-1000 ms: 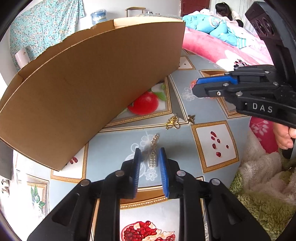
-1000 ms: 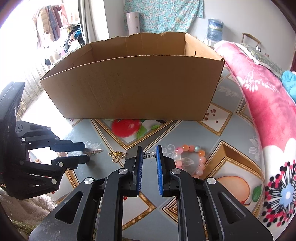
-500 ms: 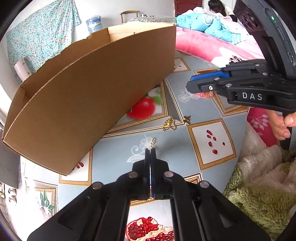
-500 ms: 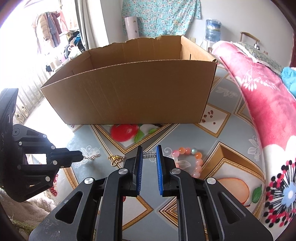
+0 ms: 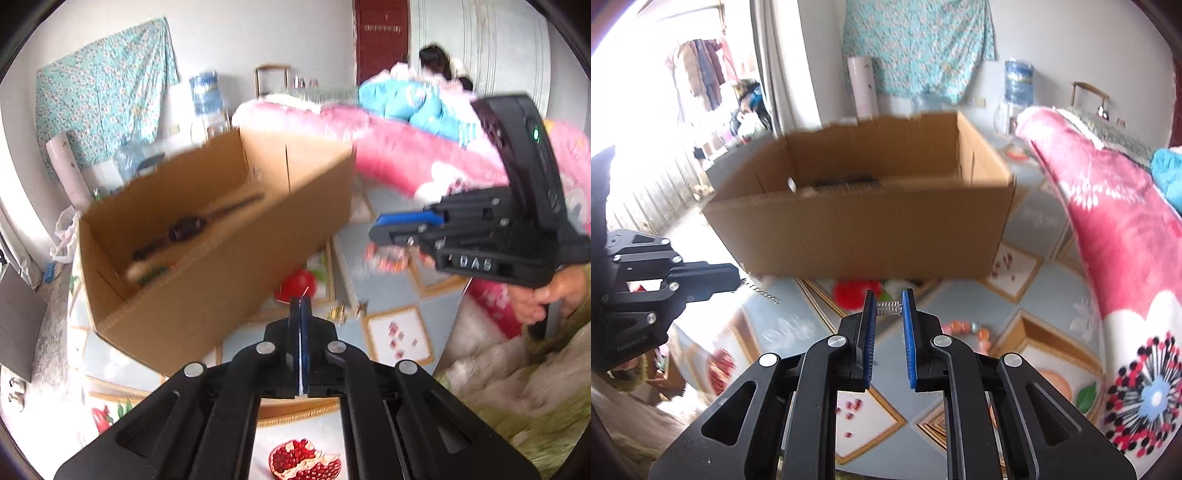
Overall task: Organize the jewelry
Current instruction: 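Carry the silver charm over the box with the left gripper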
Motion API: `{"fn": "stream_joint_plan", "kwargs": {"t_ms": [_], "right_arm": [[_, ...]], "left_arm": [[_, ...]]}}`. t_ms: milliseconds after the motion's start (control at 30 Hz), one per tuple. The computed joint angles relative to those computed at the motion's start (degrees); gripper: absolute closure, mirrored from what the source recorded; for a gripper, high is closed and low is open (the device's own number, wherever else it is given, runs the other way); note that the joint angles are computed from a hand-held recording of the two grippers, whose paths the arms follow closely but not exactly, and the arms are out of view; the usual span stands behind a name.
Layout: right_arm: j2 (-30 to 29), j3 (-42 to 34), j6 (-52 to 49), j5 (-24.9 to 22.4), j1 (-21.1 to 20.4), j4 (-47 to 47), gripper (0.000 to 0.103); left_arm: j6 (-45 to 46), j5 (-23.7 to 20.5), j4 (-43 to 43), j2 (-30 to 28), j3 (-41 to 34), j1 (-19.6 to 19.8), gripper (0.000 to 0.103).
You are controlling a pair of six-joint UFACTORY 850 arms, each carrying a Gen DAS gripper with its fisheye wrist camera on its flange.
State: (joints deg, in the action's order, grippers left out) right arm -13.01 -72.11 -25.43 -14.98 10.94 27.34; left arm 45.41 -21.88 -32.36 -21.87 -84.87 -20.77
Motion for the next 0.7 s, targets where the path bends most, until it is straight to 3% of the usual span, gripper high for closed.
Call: {"fn": "stream_joint_plan", "kwargs": {"t_ms": [200,300,433,533,700], "right_arm": [[0.3,-4.7,-23.3,-0.1,-1.0,20.5,0.091],[-2.9,-9.9,-28.1,-3.4,-1.8,25.1,0.091],[-10.7,-20.5,-22.6,-11.0,-2.7,20.6,0.091],[-19.0,-31.8,-12.1,-18.6,-3.3,12.2,0.091],[-29.4,-46.2,0.5,-27.7,-3.4,1.9,0.09]], "left_arm": [[15.3,-1.5,-17.7,-0.2,-5.3,1.9,0.103],[13.8,-1.8,-17.3,-2.7,-9.7,2.5,0.103],[1.8,-4.4,-7.4,-9.2,-18.9,3.0,0.103],[-6.1,-9.6,-2.4,-14.9,-26.9,3.8,0.103],[-19.3,-22.4,3.6,-28.6,-47.1,5.1,0.102]]}}
